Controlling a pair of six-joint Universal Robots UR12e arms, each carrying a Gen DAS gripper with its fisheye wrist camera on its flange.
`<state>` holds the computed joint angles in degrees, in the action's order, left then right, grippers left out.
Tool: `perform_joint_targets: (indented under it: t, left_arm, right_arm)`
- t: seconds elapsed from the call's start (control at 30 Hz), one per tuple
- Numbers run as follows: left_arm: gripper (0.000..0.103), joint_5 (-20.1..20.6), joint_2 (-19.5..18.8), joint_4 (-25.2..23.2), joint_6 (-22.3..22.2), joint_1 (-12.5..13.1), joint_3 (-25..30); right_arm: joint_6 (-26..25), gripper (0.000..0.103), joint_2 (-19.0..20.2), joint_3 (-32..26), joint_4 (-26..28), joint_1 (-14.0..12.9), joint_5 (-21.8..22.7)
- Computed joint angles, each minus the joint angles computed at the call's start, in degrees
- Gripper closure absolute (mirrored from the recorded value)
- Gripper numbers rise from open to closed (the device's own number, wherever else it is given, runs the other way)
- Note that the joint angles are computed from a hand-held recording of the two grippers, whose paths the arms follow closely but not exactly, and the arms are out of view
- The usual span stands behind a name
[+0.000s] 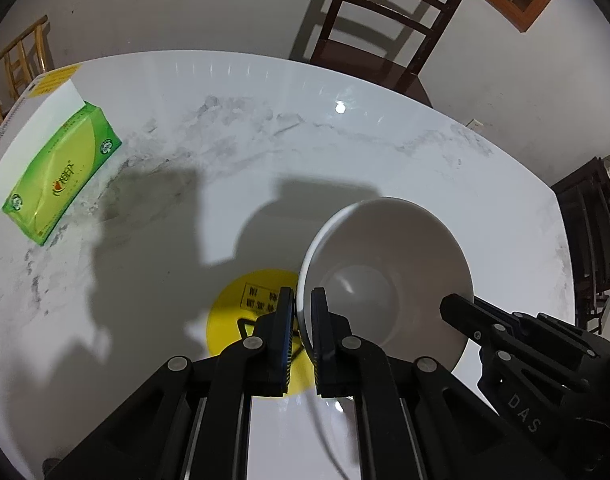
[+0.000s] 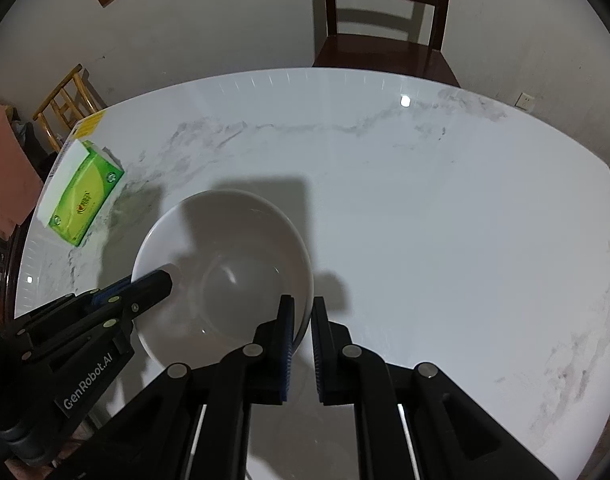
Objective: Organize plates and bowls
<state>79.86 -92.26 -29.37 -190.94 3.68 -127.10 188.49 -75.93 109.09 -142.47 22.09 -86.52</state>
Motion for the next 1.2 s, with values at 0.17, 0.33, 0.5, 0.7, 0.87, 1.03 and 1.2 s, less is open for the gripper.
perform_joint_targets:
  t: [0.17,0.33,0.5,0.7,0.87,1.03,1.2]
  left_arm:
    - [0.097,-0.02,2.71,-1.23,0.62,-0.46,-0.80]
    - [0.097,-0.09,5.84,-2.76,1.30,-1.20,-1.71]
    - [0.097,-0.57,9.13,-4.79,1.62,-1.39,-2.93]
    - [0.097,0.22,12.92,-5.99,1.78,-1.84,-4.60]
    - [0.097,0.63,15.65,-7.12,2.20,-1.73,-6.09]
    - [0.097,0.41,18.55,-8.60,2.47,-1.29,-7.85]
    - [0.097,0.10,21.29,-9.60,2.43,-0.95,-9.55]
  right_arm:
    - [-0.26,0.094,-2.95,1.43,0.38,0.35,-1.33]
    - [-0.02,0.094,-6.04,3.17,0.80,0.64,-2.35]
    - [0.24,0.094,-9.30,5.27,0.73,1.01,-2.74]
    - [1.04,0.094,-12.07,7.31,0.77,2.06,-3.05]
    - [2.05,0.094,-13.94,8.92,0.57,3.14,-3.23]
    - [2.53,0.094,-15.50,10.39,0.17,4.12,-3.44]
    - [3.49,0.094,-17.04,11.99,0.20,4.80,-2.98]
